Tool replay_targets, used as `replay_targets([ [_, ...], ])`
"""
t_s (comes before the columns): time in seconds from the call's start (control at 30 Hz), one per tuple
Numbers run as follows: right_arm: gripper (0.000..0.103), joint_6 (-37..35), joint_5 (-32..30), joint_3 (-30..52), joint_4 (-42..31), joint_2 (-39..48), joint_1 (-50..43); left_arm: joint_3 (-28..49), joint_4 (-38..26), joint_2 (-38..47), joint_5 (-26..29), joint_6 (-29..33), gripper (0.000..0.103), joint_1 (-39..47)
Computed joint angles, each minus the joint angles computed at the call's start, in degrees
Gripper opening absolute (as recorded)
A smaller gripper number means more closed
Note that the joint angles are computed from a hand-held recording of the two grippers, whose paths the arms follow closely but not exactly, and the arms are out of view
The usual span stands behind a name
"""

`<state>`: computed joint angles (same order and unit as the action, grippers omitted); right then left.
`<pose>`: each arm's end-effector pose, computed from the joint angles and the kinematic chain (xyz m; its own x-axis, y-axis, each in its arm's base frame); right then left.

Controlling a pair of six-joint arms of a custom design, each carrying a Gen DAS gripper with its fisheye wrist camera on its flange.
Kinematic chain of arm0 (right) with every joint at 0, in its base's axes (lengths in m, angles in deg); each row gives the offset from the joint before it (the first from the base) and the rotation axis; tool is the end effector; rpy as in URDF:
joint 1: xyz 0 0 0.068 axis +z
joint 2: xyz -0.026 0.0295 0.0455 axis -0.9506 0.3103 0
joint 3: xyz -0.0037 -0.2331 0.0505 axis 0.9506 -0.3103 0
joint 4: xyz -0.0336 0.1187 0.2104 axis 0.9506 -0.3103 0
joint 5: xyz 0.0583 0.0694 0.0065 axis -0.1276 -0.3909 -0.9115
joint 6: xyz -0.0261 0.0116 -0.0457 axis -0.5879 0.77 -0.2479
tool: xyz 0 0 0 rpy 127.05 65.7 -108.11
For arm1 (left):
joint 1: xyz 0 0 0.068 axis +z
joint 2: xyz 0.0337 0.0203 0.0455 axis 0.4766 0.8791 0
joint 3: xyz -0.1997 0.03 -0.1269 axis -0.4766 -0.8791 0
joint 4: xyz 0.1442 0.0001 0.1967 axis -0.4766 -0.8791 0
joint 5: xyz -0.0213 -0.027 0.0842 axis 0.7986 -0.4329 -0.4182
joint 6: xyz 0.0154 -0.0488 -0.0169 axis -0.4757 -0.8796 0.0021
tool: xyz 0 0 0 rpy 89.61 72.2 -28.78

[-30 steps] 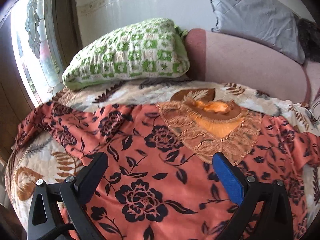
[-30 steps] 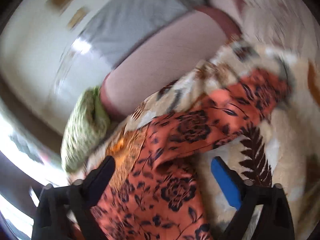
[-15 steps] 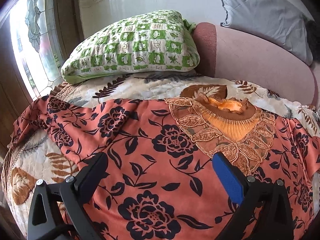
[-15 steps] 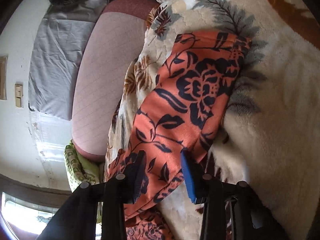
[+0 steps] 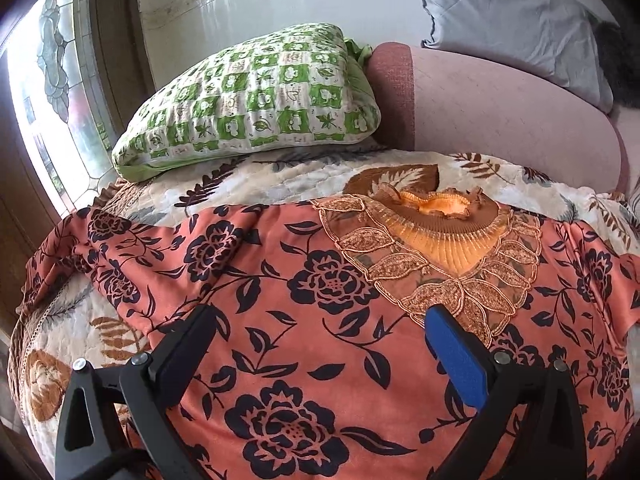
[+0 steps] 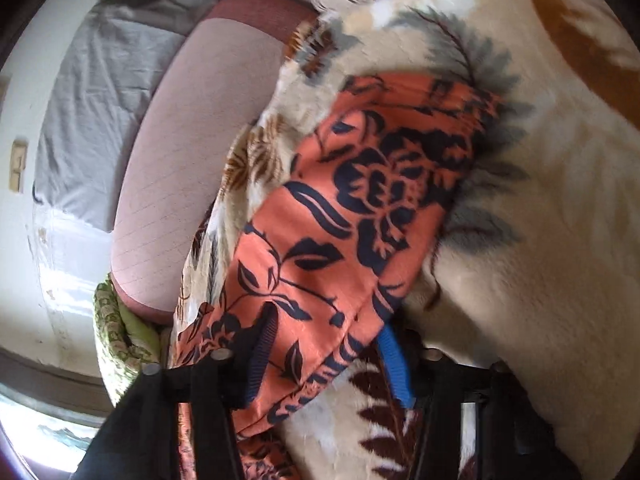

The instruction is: Fold small clothes

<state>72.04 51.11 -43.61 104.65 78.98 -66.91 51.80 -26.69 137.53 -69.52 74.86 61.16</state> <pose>0.2293 0.0212 0.0686 -0.3115 0.9273 -0.2078 0.6028 0.3619 0.7111 0.3037 0.1802 0.1449 -0.6892 0.0701 -0.7212 0.0108 0.9962 0.0865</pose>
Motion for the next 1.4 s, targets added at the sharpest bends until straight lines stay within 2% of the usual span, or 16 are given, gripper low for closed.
replay_targets([
  [0.03,0.011,-0.3,2.9,0.7,-2.4,-0.9,1.1,1.0,-0.5,0.5,0.1,-0.5,0.103,0.4],
  [0.27,0.008,-6.4,21.3,8.5,-16.9,-19.4,18.4,10.8,-4.0,5.2,1.1,-5.1,0.103,5.3],
  [0.47,0.008,-16.7,25.3,37.7,-23.5,-1.8,33.5,24.3,-11.0,12.4,1.1,-9.4,0.103,10.2],
  [0.57,0.008,-17.2,20.5,51.5,-26.8,9.8,36.5,31.6,-16.4,16.5,2.3,-10.6,0.103,12.3],
  [0.63,0.009,-10.9,17.8,48.7,-20.0,11.1,37.5,33.9,-17.2,17.9,2.2,-10.7,0.103,12.9],
  [0.77,0.018,-1.8,18.3,36.5,-15.4,7.9,37.1,34.9,-17.1,18.5,1.2,-9.4,0.103,12.6],
  [0.8,0.030,-0.3,19.7,32.6,-16.0,5.1,37.2,34.2,-16.8,18.2,0.9,-8.8,0.103,12.1],
  [0.83,0.056,1.4,21.0,27.6,-15.3,1.8,37.0,33.0,-16.3,17.6,0.6,-8.1,0.103,11.6],
  [0.9,0.085,7.7,27.7,15.2,-12.8,-7.1,37.4,29.5,-14.5,15.8,0.0,-6.1,0.103,10.4],
  [1.03,0.085,14.2,30.6,0.5,-18.1,-22.9,31.0,18.8,-7.8,10.5,-1.0,-1.8,0.103,7.5],
  [1.17,0.085,12.4,17.2,-5.5,-11.9,-24.4,13.8,14.2,-7.0,8.8,-1.3,1.0,0.103,4.9],
  [1.2,0.083,11.9,13.3,-3.9,-11.4,-20.8,9.6,13.1,-6.1,8.5,-2.0,1.1,0.103,4.3],
  [1.27,0.063,12.3,5.8,0.4,-9.9,-11.5,3.0,12.2,-4.9,8.3,-3.2,1.0,0.103,3.6],
  [1.3,0.027,11.7,2.8,2.1,-10.6,-8.4,1.0,12.6,-5.0,8.6,-3.4,0.6,0.103,3.5],
  [1.33,0.007,11.3,3.6,6.4,-15.9,-6.4,1.5,13.2,-5.4,8.9,-3.3,0.3,0.103,3.6],
  [1.4,0.006,9.4,10.0,11.5,-21.2,-6.1,5.5,15.3,-6.9,9.8,-2.8,-0.6,0.103,4.3],
])
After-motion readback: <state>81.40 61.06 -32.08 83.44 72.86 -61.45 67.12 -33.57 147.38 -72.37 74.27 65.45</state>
